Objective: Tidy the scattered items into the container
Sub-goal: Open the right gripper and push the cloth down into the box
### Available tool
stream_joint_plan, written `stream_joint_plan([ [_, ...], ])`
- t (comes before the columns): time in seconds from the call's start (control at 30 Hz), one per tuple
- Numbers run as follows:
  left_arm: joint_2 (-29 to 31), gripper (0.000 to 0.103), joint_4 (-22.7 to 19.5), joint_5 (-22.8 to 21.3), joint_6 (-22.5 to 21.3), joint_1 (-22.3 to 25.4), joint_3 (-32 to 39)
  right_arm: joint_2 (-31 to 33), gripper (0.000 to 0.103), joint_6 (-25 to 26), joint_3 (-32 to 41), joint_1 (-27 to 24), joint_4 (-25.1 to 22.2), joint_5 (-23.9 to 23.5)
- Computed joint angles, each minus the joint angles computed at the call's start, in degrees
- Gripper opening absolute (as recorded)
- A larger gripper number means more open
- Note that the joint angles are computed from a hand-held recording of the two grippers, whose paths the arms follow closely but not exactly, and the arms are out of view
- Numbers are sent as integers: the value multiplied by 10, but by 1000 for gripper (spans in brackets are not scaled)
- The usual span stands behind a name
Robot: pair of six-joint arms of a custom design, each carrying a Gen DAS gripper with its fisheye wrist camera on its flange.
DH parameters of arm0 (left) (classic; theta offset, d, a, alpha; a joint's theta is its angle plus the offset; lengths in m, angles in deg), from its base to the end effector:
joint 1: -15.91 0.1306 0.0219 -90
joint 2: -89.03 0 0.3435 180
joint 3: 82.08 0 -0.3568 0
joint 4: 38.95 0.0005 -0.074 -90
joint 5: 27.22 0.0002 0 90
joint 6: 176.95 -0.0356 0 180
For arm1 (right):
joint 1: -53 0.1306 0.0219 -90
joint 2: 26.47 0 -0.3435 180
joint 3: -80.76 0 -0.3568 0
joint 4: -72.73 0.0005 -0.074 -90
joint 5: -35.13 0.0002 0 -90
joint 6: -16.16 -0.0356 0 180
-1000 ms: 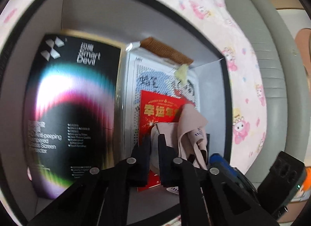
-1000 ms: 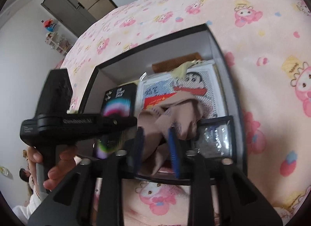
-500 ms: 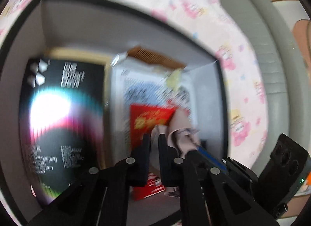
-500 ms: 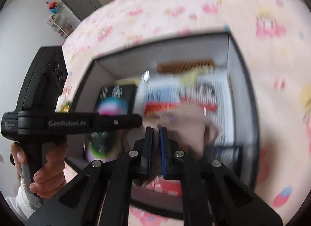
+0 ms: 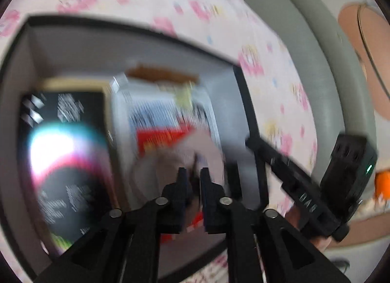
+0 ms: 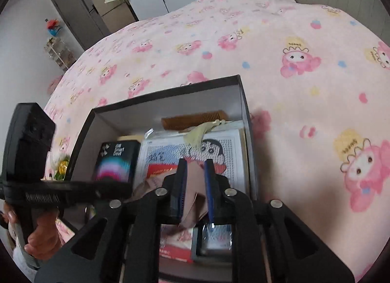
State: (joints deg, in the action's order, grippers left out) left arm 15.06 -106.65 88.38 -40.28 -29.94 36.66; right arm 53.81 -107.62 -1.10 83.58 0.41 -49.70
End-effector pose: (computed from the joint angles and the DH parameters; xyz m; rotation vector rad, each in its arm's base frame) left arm 0.3547 -0.3881 0.4522 0.1827 2.8333 -1.0901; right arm 0.3178 0.1835 0.4894 0.1081 2.5475 0.3377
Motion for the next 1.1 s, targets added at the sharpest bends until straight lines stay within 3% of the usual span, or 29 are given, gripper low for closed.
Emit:
stream_joint_plan([
  [0.07, 7, 33, -40, -20, -9, -14, 16, -10, 18, -7, -7, 8, 7, -2],
  [0.1, 15, 37, -59, -35, -14, -20, 28, -9, 19, -15, -7, 13, 6, -1],
  [0.23, 51, 39, -92, -34, -19, -27, 65, -8, 21, -32, -8, -1, -4, -9],
  [0.33, 85, 13, -118, -68, -14, -34, 109, -16, 22, -40, -17, -9, 3, -9],
  [0.47, 104, 6, -120, -107, -7, -35, 168, -21, 24, -50, -18, -8, 4, 16],
  [0.63, 90, 6, -53, -151, 48, -20, 196, -23, 24, -57, -20, -13, 11, 36],
  [0.7, 66, 11, -23, -123, 66, -7, 152, -23, 24, -60, -21, -16, 10, 35],
  [0.77, 68, 16, -42, -96, 61, -4, 141, -19, 24, -65, -20, -20, 5, 29],
  [0.87, 57, 16, -53, -114, 59, -5, 107, -16, 24, -64, -20, -22, 1, 22],
  [0.93, 38, 16, -38, -96, 48, 0, 73, -16, 24, -62, -18, -21, 1, 28],
  [1.0, 39, 16, -41, -61, 17, 0, 73, -14, 24, -61, -16, -21, -2, 32],
  [1.1, 88, 16, -115, -47, -56, -16, 152, -11, 24, -71, -18, -26, -10, 28],
])
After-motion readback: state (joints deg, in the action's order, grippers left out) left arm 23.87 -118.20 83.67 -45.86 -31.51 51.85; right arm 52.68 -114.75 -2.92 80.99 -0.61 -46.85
